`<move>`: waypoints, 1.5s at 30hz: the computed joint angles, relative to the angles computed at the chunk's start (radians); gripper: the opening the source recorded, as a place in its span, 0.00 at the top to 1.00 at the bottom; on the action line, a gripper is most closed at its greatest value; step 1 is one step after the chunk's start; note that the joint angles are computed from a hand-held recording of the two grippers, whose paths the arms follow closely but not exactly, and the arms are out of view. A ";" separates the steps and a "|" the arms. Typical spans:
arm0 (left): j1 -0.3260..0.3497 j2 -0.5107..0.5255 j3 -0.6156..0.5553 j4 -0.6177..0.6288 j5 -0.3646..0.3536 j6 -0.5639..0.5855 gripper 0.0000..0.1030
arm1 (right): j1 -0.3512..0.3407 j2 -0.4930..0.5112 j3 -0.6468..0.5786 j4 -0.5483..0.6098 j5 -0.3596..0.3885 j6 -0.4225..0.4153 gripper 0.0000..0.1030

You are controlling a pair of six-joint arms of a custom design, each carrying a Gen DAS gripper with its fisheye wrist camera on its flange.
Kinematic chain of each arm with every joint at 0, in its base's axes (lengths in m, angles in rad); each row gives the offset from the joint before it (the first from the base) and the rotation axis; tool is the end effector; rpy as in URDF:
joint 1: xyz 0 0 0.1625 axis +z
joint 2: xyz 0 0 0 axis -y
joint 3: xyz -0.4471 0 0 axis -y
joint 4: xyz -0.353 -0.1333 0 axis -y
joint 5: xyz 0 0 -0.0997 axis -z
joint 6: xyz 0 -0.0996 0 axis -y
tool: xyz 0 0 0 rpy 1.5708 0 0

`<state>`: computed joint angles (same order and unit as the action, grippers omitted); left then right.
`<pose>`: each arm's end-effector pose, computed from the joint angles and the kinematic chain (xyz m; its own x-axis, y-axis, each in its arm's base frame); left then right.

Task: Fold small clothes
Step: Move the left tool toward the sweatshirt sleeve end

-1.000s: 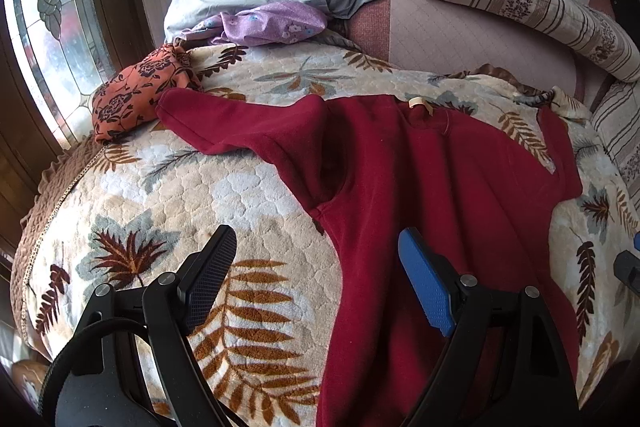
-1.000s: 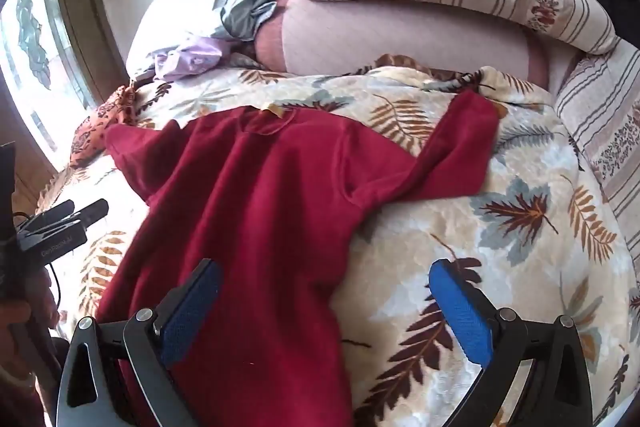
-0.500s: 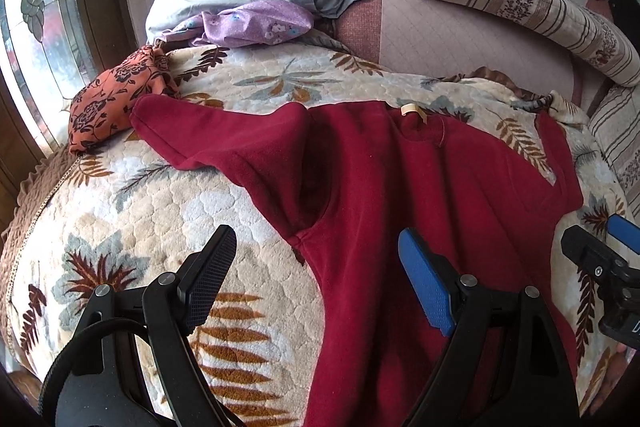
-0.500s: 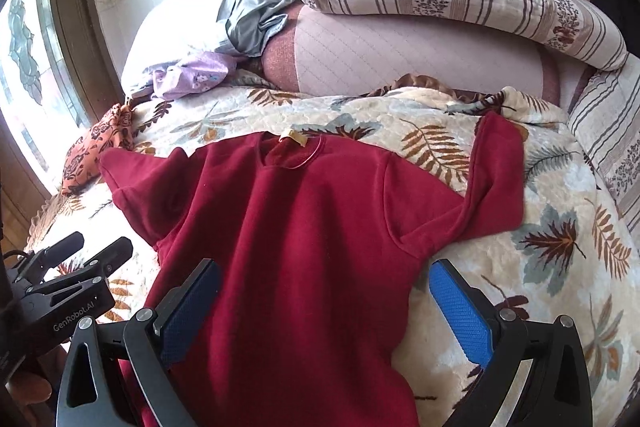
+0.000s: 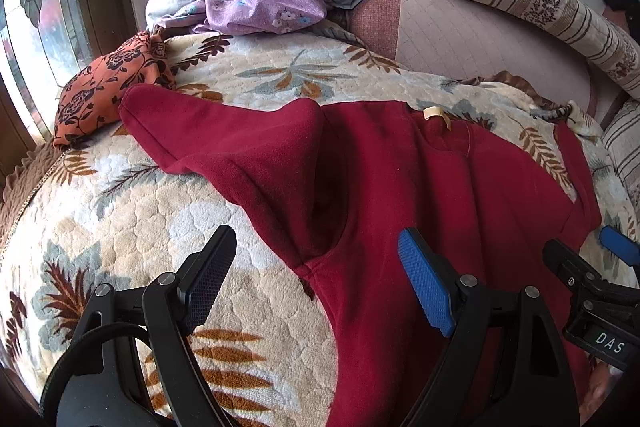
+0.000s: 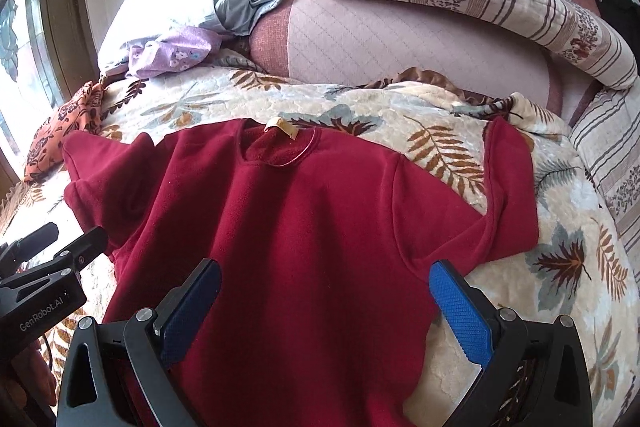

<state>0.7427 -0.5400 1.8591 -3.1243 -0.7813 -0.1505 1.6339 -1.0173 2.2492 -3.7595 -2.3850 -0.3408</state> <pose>-0.2927 -0.5457 0.0054 -0.6984 0.3040 -0.6480 0.6188 0.7114 -0.3332 0.0901 -0.4609 0.2520 -0.6689 0.3261 0.6681 -0.2758 0.7257 -0.6303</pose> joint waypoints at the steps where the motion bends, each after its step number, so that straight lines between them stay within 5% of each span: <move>1: 0.002 0.002 -0.003 -0.005 -0.001 0.002 0.19 | -0.005 0.003 -0.005 0.009 0.006 0.009 0.00; 45: 0.045 0.014 -0.037 0.016 0.012 -0.020 0.19 | -0.045 0.059 -0.067 0.101 0.051 0.080 0.00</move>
<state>0.7878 -0.5260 1.8218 -3.1084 -0.7695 -0.1701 1.5889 -0.9582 2.1821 -3.6582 -2.3338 -0.2611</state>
